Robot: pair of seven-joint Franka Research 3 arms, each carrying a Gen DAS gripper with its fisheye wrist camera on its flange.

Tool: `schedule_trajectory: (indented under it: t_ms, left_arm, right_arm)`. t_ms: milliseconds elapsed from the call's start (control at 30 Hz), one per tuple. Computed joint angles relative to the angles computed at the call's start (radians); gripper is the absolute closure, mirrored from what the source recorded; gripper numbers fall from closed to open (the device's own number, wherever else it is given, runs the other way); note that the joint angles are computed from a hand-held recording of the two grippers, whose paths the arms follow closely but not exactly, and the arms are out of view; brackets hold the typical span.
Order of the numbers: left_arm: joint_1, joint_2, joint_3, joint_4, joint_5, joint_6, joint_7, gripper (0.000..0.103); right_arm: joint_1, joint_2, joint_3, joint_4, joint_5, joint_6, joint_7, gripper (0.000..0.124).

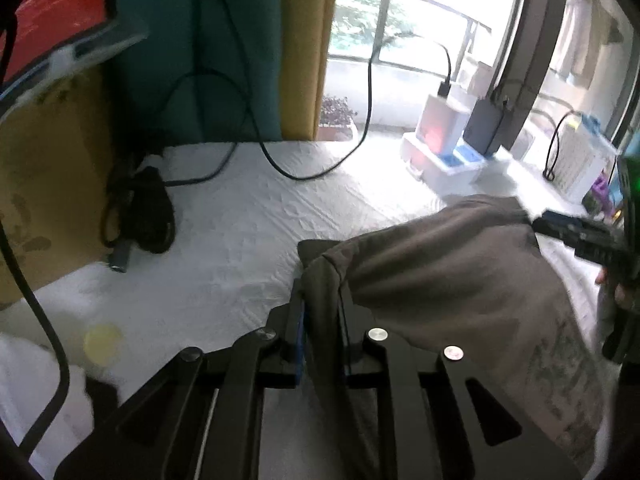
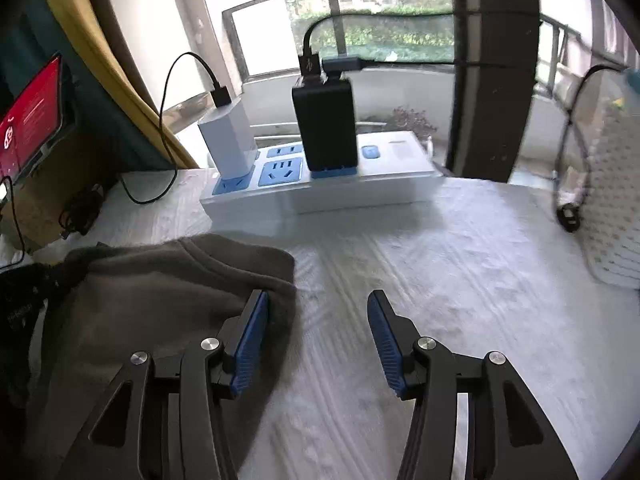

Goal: Fold small clothes

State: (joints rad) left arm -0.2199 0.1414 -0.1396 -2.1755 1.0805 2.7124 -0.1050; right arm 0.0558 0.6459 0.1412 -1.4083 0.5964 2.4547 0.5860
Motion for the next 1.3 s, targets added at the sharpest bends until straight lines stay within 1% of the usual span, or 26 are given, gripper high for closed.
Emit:
schedule_trajectory:
  t_ms: [33,67,100,133,167,200,233,300,467,567,733,800,833,867,900,933,967,1067,1133,1167,1300]
  left_arm:
    - [-0.004,-0.017,-0.002,-0.010,0.004,-0.006,-0.015,0.082]
    - [-0.005,-0.032,-0.005,-0.020,0.006,-0.006,-0.024,0.076]
    - [-0.008,-0.054,-0.011,-0.035,0.014,-0.008,-0.038,0.072]
    - [-0.010,-0.070,-0.018,-0.045,0.021,-0.009,-0.051,0.072]
    - [-0.011,-0.088,-0.026,-0.057,0.026,-0.006,-0.061,0.071]
    - [-0.013,-0.107,-0.037,-0.072,0.026,-0.002,-0.067,0.067]
    - [-0.016,-0.122,-0.048,-0.085,0.022,-0.001,-0.071,0.061]
    - [-0.021,-0.143,-0.069,-0.106,0.011,0.001,-0.076,0.058]
    - [-0.045,-0.158,-0.110,-0.147,-0.017,0.027,-0.110,0.057]
    - [-0.064,-0.156,-0.126,-0.165,-0.031,0.036,-0.134,0.057]
    - [-0.088,-0.173,-0.141,-0.209,-0.050,0.043,-0.173,0.057]
    - [-0.094,-0.177,-0.146,-0.219,-0.059,0.040,-0.171,0.057]
    - [-0.096,-0.179,-0.148,-0.224,-0.059,0.039,-0.175,0.057]
    - [-0.098,-0.179,-0.151,-0.227,-0.049,0.036,-0.194,0.057]
    - [-0.100,-0.181,-0.152,-0.233,-0.047,0.038,-0.201,0.057]
    - [-0.101,-0.183,-0.153,-0.237,-0.048,0.038,-0.205,0.057]
    - [-0.102,-0.186,-0.154,-0.243,-0.051,0.040,-0.211,0.057]
    - [-0.102,-0.199,-0.158,-0.264,-0.032,0.057,-0.253,0.056]
    - [-0.101,-0.205,-0.162,-0.272,-0.015,0.064,-0.277,0.056]
    - [-0.102,-0.210,-0.165,-0.277,-0.008,0.065,-0.289,0.056]
    - [-0.105,-0.227,-0.175,-0.292,0.004,0.065,-0.305,0.056]
  right_arm:
    - [-0.012,-0.023,0.006,-0.029,0.017,0.012,-0.014,0.070]
    - [-0.024,-0.042,0.012,-0.052,0.034,0.014,-0.026,0.070]
    - [-0.042,-0.073,0.020,-0.088,0.062,0.014,-0.047,0.069]
    - [-0.055,-0.100,0.024,-0.120,0.087,0.011,-0.067,0.064]
    - [-0.065,-0.125,0.025,-0.150,0.107,0.004,-0.090,0.057]
    - [-0.074,-0.157,0.025,-0.190,0.125,-0.010,-0.122,0.056]
    - [-0.080,-0.197,0.024,-0.241,0.144,-0.019,-0.160,0.056]
    - [-0.085,-0.275,0.012,-0.345,0.181,-0.037,-0.229,0.056]
    - [-0.062,-0.410,-0.048,-0.517,0.222,-0.100,-0.316,0.056]
    - [-0.056,-0.482,-0.091,-0.605,0.233,-0.161,-0.349,0.056]
    - [-0.043,-0.546,-0.143,-0.706,0.214,-0.185,-0.380,0.057]
    - [-0.040,-0.560,-0.155,-0.736,0.210,-0.190,-0.387,0.069]
    - [-0.041,-0.577,-0.159,-0.766,0.229,-0.172,-0.412,0.079]
    - [-0.037,-0.588,-0.160,-0.791,0.254,-0.136,-0.442,0.087]
    - [-0.031,-0.601,-0.161,-0.813,0.264,-0.100,-0.458,0.090]
    - [-0.027,-0.617,-0.163,-0.833,0.263,-0.082,-0.459,0.096]
    - [-0.025,-0.627,-0.168,-0.844,0.263,-0.088,-0.458,0.107]
    - [-0.016,-0.679,-0.178,-0.908,0.283,-0.066,-0.492,0.115]
    - [-0.009,-0.716,-0.187,-0.946,0.288,-0.058,-0.505,0.117]
    - [-0.007,-0.726,-0.193,-0.953,0.283,-0.067,-0.502,0.119]
    - [0.002,-0.773,-0.208,-0.990,0.276,-0.079,-0.503,0.119]
